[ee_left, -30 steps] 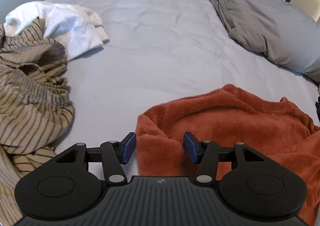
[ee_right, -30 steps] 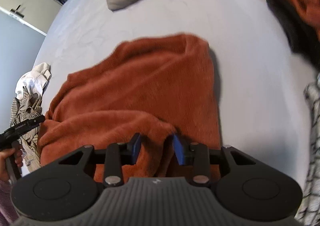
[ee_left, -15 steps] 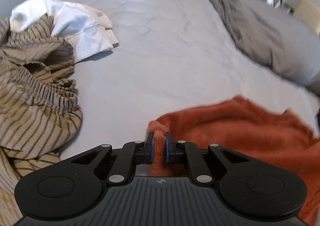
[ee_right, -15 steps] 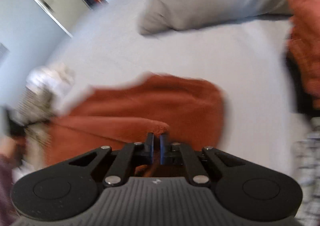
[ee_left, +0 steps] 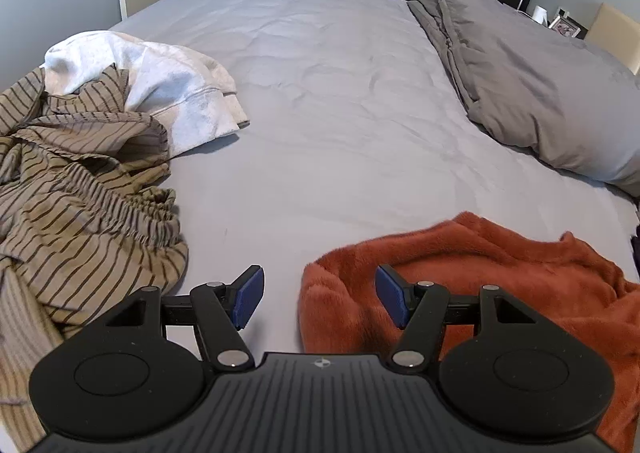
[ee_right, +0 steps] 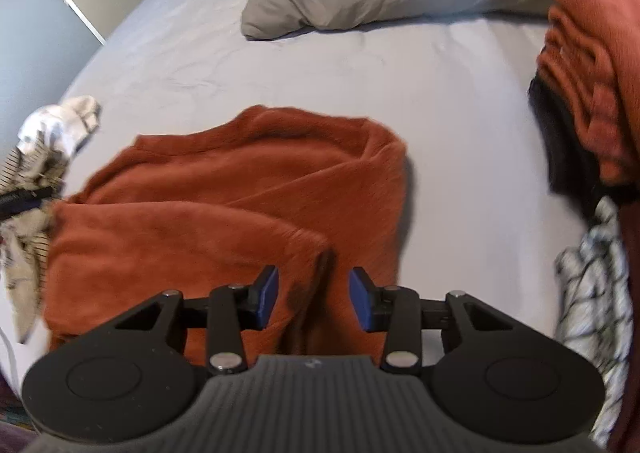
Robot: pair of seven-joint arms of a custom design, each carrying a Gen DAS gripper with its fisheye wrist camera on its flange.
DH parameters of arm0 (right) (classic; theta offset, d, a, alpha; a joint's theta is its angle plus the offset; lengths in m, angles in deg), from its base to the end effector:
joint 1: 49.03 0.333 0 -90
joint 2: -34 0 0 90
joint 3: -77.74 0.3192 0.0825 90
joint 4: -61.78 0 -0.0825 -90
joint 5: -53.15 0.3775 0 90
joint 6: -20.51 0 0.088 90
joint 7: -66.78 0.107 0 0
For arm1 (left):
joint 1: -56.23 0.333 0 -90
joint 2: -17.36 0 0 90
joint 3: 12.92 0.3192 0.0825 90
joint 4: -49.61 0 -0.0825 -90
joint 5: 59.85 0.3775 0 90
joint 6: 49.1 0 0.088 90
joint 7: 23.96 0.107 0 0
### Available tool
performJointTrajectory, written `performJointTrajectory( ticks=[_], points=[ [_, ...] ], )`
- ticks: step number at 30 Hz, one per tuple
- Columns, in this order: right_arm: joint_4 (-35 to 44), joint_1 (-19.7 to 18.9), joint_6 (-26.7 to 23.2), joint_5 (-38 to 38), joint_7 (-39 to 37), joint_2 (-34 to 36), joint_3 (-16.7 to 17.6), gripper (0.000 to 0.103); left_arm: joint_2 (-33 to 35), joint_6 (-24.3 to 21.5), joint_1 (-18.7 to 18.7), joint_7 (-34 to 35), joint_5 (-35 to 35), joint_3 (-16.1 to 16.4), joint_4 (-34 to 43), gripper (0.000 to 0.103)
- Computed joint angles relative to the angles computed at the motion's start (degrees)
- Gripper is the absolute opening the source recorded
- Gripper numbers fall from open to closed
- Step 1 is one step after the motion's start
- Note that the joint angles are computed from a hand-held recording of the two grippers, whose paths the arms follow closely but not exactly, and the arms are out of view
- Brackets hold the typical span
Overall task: Fold clothes
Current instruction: 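Pinch the sweater side with the left tool while the right tool holds the fold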
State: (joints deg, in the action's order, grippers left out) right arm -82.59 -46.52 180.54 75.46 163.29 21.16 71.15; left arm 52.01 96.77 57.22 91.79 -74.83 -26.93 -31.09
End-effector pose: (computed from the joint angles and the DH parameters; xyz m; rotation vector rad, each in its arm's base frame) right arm 0.4706 -0.0520 0.4182 -1.3092 2.2639 -0.2107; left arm 0.7446 -0.1233 0.4230 -1.5250 2.3481 -0.8536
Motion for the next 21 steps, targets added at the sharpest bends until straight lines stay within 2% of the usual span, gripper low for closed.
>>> performJointTrajectory(
  ticks=[3,7,9,10,11,14,18,21],
  points=[
    [-0.8,2.6,-0.9,5.9,-4.0,-0.8,-1.4,0.043,-3.7,-0.5,1.6,4.6,-0.3,-1.0,-4.4,0.060],
    [-1.8,3.8,-1.1,8.2,-6.3,-0.7,-0.8,0.043,-9.8,0.3,4.0,13.0,-2.8,-1.7,-12.5,0.060],
    [-2.3,5.5,-0.5,12.7,-9.5,-0.5,-1.7,0.042,-12.7,-0.6,5.3,17.2,-5.0,-1.7,-16.3,0.060],
    [-2.4,6.0,-0.5,14.5,-10.9,-0.4,-1.9,0.035,-13.9,-1.5,5.6,19.1,-6.0,-1.5,-17.9,0.060],
    [-2.2,5.7,-1.5,14.0,-10.8,-0.3,-1.5,0.013,-15.2,-2.3,5.9,21.2,-7.0,-1.2,-19.5,0.060],
    [-2.1,3.8,-2.8,9.6,-7.8,-0.8,0.6,0.012,-19.4,-2.6,5.6,27.8,-8.7,-0.1,-26.1,0.060],
    [-2.5,3.2,-2.2,5.9,-5.3,-1.7,1.6,0.012,-22.6,4.8,2.7,32.7,-7.6,1.6,-35.1,0.061],
    [-2.0,3.0,-2.8,3.5,-3.6,-1.4,1.9,0.012,-21.7,11.5,0.8,32.2,-5.8,2.2,-38.2,0.061]
  ],
)
